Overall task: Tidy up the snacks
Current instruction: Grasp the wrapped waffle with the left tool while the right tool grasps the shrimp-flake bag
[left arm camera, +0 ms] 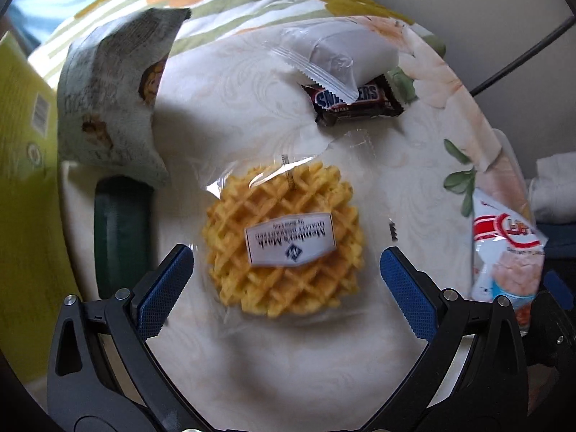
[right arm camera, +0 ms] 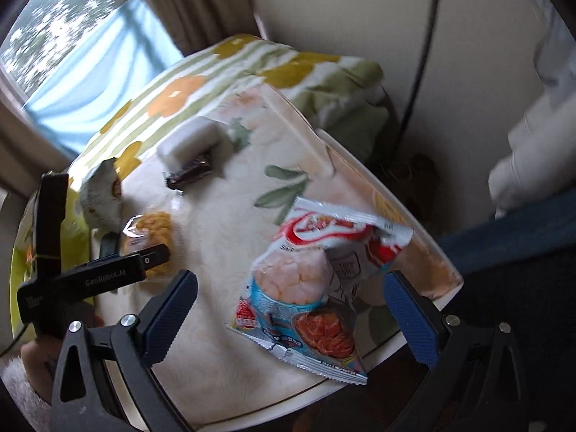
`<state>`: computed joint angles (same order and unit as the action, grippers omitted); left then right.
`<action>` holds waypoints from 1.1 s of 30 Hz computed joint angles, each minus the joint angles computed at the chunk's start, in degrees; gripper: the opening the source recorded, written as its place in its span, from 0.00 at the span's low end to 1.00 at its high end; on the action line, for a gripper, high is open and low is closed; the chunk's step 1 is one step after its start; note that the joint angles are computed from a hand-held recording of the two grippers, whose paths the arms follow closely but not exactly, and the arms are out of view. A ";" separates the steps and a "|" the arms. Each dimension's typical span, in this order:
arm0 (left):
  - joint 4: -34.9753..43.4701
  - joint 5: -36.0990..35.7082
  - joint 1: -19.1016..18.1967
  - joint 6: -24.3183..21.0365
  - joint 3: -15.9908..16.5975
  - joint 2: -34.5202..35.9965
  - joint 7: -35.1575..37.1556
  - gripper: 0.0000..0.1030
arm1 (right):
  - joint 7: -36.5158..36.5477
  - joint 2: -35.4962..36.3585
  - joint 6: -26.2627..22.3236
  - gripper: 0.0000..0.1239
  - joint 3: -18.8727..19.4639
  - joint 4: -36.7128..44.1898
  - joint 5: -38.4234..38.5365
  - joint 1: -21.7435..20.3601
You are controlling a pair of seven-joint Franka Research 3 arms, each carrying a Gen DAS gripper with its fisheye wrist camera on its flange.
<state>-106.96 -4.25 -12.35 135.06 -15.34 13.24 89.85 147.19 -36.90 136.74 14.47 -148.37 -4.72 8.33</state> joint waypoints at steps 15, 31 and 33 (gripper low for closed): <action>1.16 4.20 -0.37 2.12 -0.21 2.88 1.26 0.97 | 4.32 7.09 0.34 0.83 -0.90 1.42 -0.24 -0.08; 1.08 -0.03 0.20 0.07 -0.34 1.26 4.39 0.75 | 0.95 11.38 -1.11 0.72 -3.36 2.40 -0.67 1.74; 0.83 -0.05 0.15 -0.06 -0.30 0.98 3.99 0.74 | 0.18 11.25 -0.96 0.69 -3.59 2.34 -0.56 1.96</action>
<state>-106.13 -4.30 -12.20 134.99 -15.63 14.21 93.84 147.37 -25.65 135.78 10.89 -146.03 -5.28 10.29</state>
